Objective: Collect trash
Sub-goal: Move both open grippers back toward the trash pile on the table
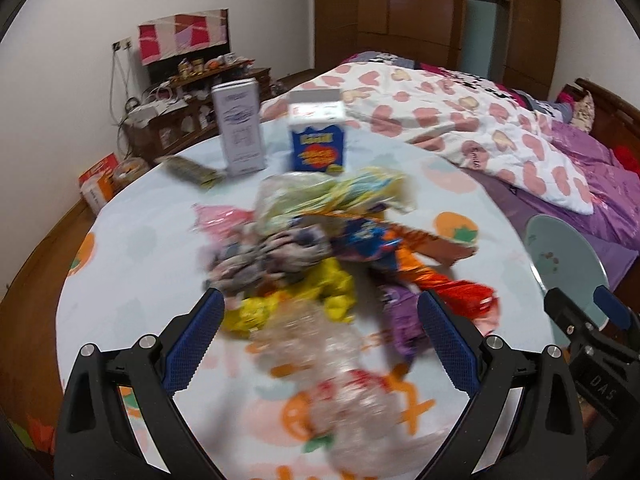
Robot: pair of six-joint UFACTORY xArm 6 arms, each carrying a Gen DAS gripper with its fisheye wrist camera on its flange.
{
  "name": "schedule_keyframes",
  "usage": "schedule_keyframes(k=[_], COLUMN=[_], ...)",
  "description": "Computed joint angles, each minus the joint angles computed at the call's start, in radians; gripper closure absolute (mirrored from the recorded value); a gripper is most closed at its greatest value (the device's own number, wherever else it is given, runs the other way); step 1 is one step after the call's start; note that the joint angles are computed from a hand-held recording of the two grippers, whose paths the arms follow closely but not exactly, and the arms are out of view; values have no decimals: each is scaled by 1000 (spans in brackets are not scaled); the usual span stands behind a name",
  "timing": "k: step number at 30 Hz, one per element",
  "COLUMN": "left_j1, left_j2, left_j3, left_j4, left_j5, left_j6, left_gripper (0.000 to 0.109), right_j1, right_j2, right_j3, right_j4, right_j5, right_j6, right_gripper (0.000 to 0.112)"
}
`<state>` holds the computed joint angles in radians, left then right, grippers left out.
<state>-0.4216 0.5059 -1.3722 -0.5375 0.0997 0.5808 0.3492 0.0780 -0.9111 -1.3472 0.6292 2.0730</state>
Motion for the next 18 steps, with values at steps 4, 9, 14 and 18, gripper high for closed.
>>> schedule_keyframes(k=[4, 9, 14, 18], left_j1=[27, 47, 66, 69], left_j2=[0, -5, -3, -13], left_j3=[7, 31, 50, 69], left_j4=[3, -14, 0, -34], left_j5=[7, 14, 26, 33], left_j6=[-9, 18, 13, 58], left_gripper=[13, 13, 13, 13], right_j1=[8, 20, 21, 17], right_j2=[33, 65, 92, 94], right_j3=[-40, -76, -100, -95], right_j4=[5, 9, 19, 1], right_j5=[-12, -18, -34, -59], right_j6=[-23, -52, -68, -56], right_gripper=[16, 16, 16, 16])
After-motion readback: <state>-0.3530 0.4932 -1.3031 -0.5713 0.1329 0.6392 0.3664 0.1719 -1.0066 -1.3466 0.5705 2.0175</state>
